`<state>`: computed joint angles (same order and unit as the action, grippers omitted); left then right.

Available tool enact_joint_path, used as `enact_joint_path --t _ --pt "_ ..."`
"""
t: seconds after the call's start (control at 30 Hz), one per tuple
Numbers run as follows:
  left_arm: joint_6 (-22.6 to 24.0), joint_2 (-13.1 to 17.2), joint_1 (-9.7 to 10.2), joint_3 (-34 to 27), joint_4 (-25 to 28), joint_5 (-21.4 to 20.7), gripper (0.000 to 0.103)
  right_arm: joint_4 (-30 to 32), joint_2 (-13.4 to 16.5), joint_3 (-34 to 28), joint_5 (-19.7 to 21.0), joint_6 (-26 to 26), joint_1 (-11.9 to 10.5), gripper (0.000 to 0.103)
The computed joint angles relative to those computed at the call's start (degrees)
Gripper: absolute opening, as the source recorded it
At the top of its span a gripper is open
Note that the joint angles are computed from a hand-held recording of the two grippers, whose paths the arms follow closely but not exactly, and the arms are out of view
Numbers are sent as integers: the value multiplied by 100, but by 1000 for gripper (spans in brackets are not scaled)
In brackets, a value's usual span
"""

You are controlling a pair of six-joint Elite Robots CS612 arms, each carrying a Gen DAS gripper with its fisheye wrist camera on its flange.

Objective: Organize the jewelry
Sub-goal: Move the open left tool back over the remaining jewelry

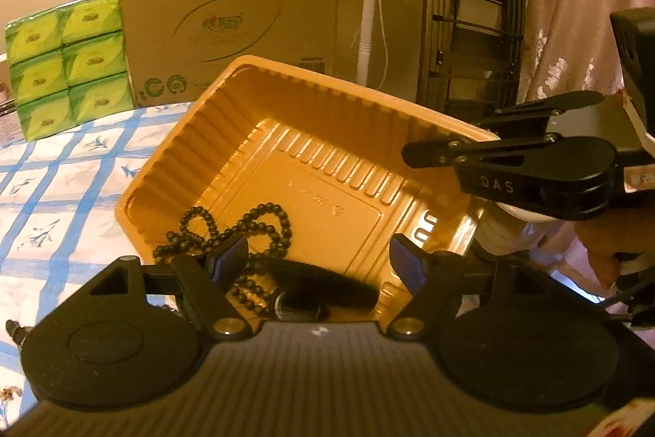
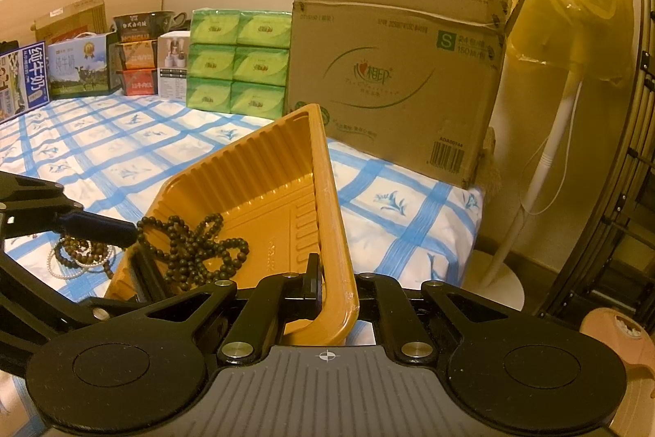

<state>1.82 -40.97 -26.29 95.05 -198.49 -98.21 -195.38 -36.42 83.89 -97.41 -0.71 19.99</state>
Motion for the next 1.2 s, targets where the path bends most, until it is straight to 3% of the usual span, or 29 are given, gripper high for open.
enact_joint_path --t 0.37,0.7,0.93,1.2 --pt "-224 -134 67 287 -214 389 76 -12 0 15 -6 3 -4 6" --pt "-865 -303 207 869 -356 1573 76 7 -7 19 -10 16 0 6" --pt "-1135 -305 363 1062 -179 2453 76 16 -17 29 -11 21 0 6" --pt "-1242 -186 546 961 -171 2772 72 24 -22 33 -24 9 4 6"
